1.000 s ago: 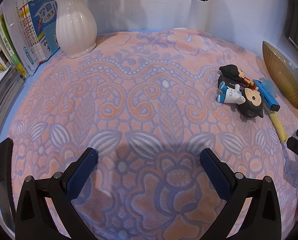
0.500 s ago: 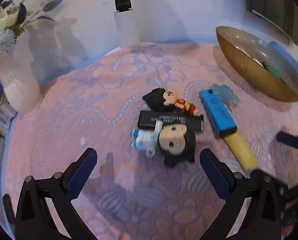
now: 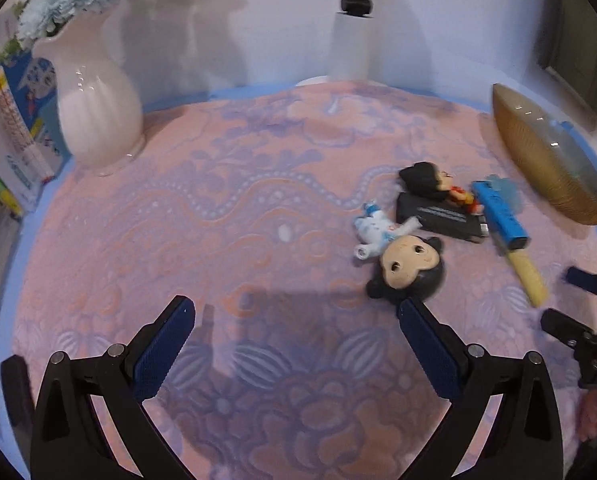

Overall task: Organize rigid objects
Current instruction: 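Grasp the monkey figurine with the left tool while the right tool grasps the yellow lighter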

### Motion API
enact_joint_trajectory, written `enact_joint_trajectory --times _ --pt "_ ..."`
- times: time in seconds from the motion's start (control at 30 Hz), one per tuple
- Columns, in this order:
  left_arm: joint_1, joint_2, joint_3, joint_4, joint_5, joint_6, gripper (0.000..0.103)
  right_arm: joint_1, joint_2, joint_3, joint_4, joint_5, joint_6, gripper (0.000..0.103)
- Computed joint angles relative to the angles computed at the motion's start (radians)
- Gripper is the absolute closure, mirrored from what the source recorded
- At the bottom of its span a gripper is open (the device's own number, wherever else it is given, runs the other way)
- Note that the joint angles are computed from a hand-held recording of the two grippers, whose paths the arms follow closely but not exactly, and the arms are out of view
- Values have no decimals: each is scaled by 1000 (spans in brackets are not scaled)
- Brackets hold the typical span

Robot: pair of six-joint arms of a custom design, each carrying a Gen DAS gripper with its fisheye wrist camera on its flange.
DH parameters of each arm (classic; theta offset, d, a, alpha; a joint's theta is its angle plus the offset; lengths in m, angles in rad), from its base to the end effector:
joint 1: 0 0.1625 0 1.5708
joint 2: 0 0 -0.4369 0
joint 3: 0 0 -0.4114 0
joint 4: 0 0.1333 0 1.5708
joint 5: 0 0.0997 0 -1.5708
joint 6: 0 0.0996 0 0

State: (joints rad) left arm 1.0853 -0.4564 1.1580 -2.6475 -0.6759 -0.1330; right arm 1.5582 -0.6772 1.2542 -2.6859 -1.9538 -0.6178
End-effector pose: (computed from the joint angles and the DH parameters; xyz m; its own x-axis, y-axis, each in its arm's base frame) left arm -0.1970 -0.8255 0.0681 -0.7382 -0.0703 -0.6709 0.3393 0.8209 -0.4594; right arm 0.0858 -0.8194 0.1836 -0.7603 -0.3317 0.5584 -0.5270 0.8176 -0.2319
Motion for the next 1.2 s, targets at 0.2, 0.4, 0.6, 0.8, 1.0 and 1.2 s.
enact_joint_trajectory --times 0.2,0.4,0.6,0.8,1.0,1.2 --pt "-5 81 -133 28 -111 26 6 31 56 -63 46 -24 32 32" --pt "5 172 -264 95 -75 24 58 51 108 -69 -97 -95 -84 70" --pt "-1 83 -87 -26 -115 86 59 27 17 31 -28 5 -118 77" --pt "1 12 60 -133 -155 73 59 -3 -136 258 -52 108 -196 78" --pt "1 7 74 -152 -176 75 45 12 -127 276 -96 54 -199 72" --pt "-19 31 59 -137 -83 79 59 29 -92 284 -193 22 -243 79"
